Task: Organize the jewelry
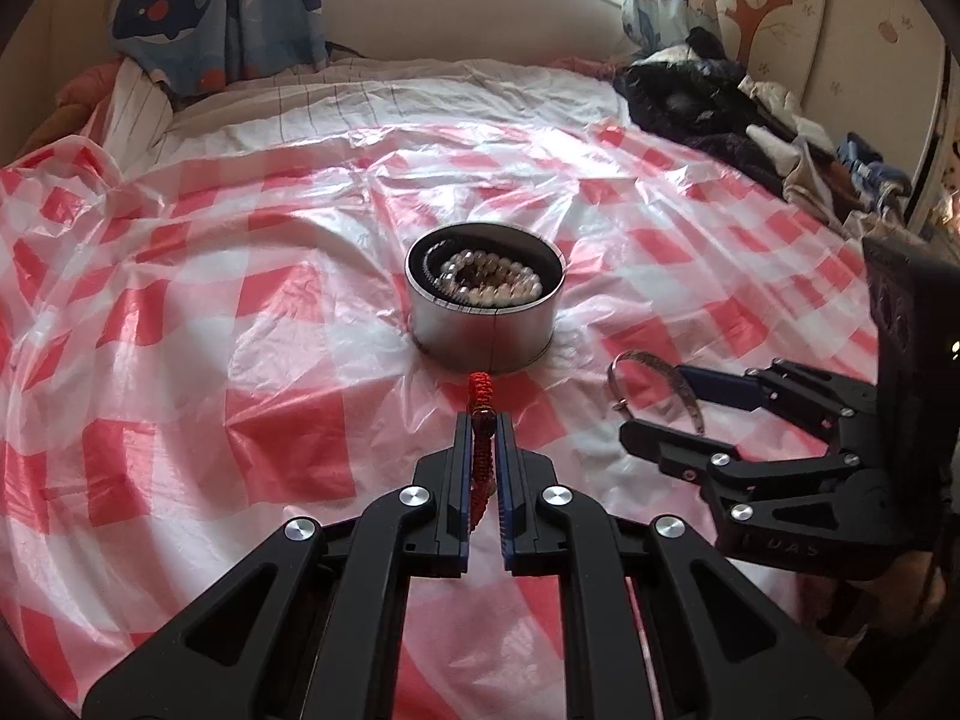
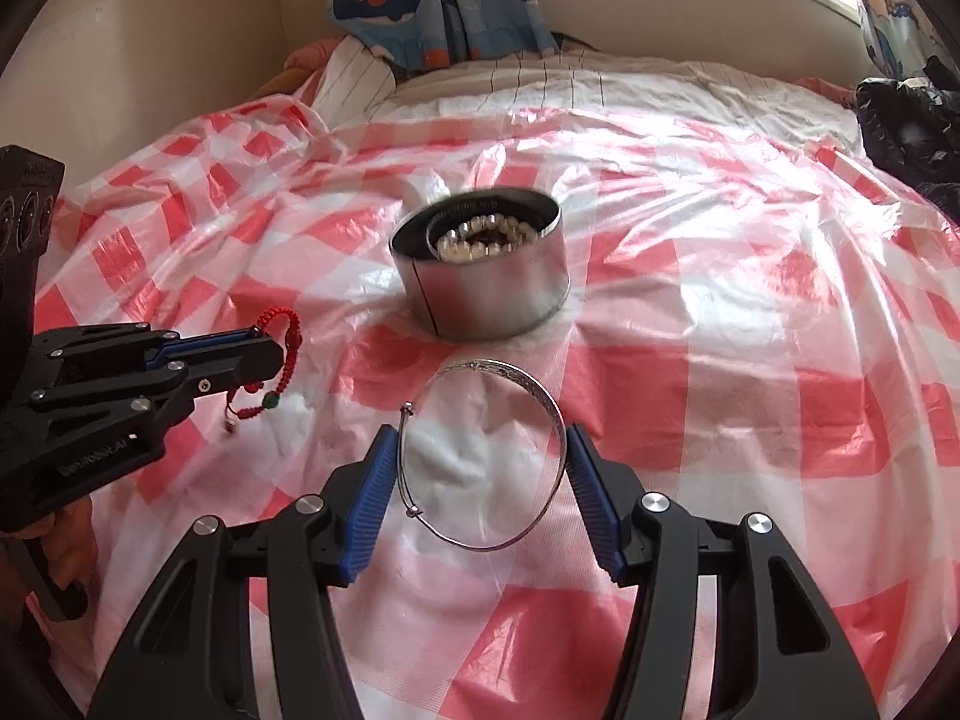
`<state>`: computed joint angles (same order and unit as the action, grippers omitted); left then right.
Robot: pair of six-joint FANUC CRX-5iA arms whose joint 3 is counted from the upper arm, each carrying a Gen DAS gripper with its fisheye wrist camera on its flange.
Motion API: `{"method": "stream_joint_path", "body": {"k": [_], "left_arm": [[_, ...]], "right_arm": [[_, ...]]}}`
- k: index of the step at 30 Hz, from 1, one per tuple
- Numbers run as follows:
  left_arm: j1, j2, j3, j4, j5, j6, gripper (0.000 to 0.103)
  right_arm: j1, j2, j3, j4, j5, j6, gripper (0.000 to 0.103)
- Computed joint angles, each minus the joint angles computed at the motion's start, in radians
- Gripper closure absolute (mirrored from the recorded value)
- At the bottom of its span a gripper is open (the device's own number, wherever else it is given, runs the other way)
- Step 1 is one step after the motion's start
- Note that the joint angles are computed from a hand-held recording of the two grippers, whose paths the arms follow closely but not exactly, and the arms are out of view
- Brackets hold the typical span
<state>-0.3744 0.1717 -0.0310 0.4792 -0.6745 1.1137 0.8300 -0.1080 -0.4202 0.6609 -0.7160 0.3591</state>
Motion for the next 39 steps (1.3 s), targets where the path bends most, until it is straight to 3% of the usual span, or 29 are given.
{"method": "stream_joint_path", "body": {"k": [4, 12, 16, 18, 19, 21, 25, 28, 32, 35, 39], "left_arm": [[0.002, 0.019, 0.012, 0.132, 0.015, -0.082, 0.096], [-0.014, 0.122, 0.15, 0.184, 0.009, -0.084, 0.096], [-0.01, 0.237, 0.263, 0.261, -0.026, -0.042, 0.095], [0.006, 0.325, 0.387, 0.184, -0.113, 0.108, 0.077], [0.011, 0.35, 0.427, 0.147, -0.137, 0.168, 0.073], [0.023, 0.368, 0.443, 0.15, -0.158, 0.192, 0.064], [0.042, 0.316, 0.376, 0.139, -0.121, 0.167, 0.054], [0.058, 0.267, 0.342, 0.064, -0.106, 0.204, 0.05], [0.067, 0.17, 0.266, -0.059, -0.043, 0.264, 0.037], [0.064, 0.106, 0.208, -0.142, -0.011, 0.291, 0.028], [0.041, 0.047, 0.159, -0.262, -0.001, 0.335, 0.024]], "right_arm": [[-0.009, -0.007, 0.002, 0.055, 0.013, -0.031, 0.047], [-0.042, -0.005, 0.02, 0.091, 0.023, -0.039, 0.047], [-0.07, 0.016, 0.048, 0.086, 0.037, -0.01, 0.047], [-0.084, 0.035, 0.07, 0.083, 0.04, 0.014, 0.047], [-0.092, 0.046, 0.085, 0.076, 0.04, 0.032, 0.048], [-0.101, 0.065, 0.108, 0.058, 0.041, 0.067, 0.047], [-0.112, 0.108, 0.157, 0.023, 0.047, 0.137, 0.047], [-0.118, 0.147, 0.204, 0.001, 0.053, 0.185, 0.047], [-0.129, 0.207, 0.266, -0.017, 0.068, 0.238, 0.047], [-0.138, 0.267, 0.339, -0.096, 0.029, 0.33, 0.045], [-0.125, 0.221, 0.288, -0.078, 0.015, 0.282, 0.043]]}}
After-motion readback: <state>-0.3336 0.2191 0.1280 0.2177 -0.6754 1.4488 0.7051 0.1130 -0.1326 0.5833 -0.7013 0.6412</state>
